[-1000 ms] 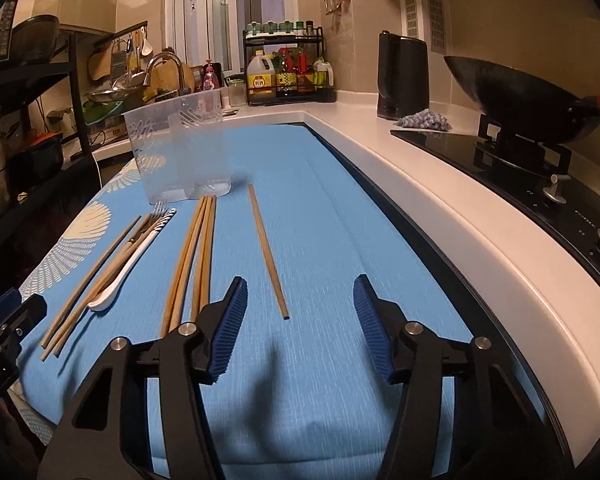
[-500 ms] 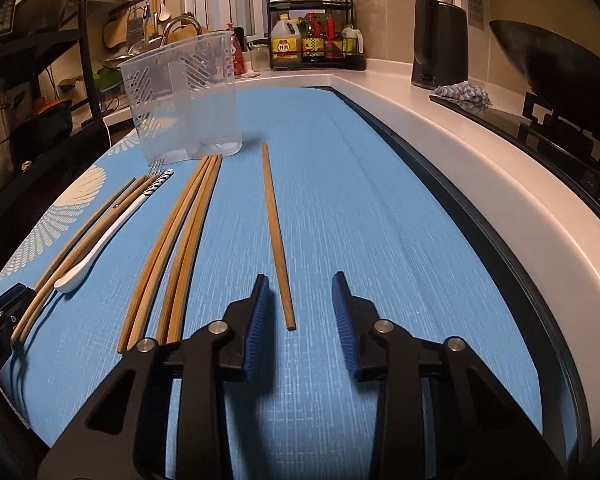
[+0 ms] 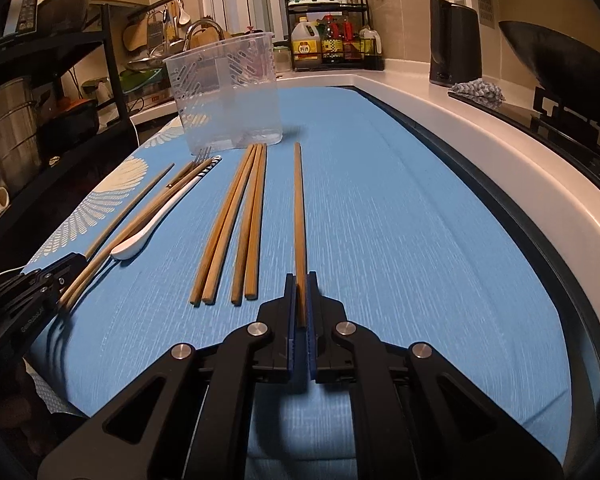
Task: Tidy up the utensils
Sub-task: 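Grasp a wooden chopstick with the left gripper while the right gripper grasps another chopstick, then lift both held chopsticks and carry them over the clear plastic container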
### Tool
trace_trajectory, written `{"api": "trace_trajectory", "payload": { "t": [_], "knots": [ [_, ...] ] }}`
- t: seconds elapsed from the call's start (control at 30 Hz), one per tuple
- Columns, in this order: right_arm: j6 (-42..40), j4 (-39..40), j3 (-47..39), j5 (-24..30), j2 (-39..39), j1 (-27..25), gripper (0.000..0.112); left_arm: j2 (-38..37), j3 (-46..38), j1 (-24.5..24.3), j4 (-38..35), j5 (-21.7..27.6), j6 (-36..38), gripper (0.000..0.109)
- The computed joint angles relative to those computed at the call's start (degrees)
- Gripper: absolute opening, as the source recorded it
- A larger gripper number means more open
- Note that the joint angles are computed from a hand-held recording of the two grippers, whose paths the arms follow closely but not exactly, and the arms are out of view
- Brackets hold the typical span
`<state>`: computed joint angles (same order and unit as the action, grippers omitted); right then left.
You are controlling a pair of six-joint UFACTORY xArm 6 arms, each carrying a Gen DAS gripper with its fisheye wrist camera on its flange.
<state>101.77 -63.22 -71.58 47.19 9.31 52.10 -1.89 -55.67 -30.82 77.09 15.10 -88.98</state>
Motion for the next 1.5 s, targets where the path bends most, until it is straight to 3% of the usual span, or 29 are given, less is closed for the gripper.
{"api": "trace_trajectory", "payload": {
  "t": [0.23, 0.67, 1.07, 1.23, 1.5],
  "knots": [
    [1.25, -2.09, -0.11, 0.93, 0.44, 0.33, 0.006, -0.60, 0.59, -0.55, 7.79, 1.09, -7.14, 0.008],
    [0.54, -3.87, -0.52, 1.60, 0.97, 0.29, 0.006, -0.40, 0.33, -1.53, 10.06, 3.25, -9.78, 0.007],
    [-1.26, -2.38, -0.97, 1.29, 0.90, 0.18, 0.005, -0.64, 0.51, -1.26, 8.30, 2.69, -7.87, 0.007],
    [-2.91, -2.10, -1.86, 3.34, -0.35, 1.58, 0.005, -2.23, 1.14, -0.59, 7.09, 1.83, -7.15, 0.007],
    [-6.00, -3.12, -3.32, 7.18, -3.54, 4.13, 0.005, -7.38, 2.63, 0.02, 13.19, 1.59, -12.81, 0.007]
  ]
}}
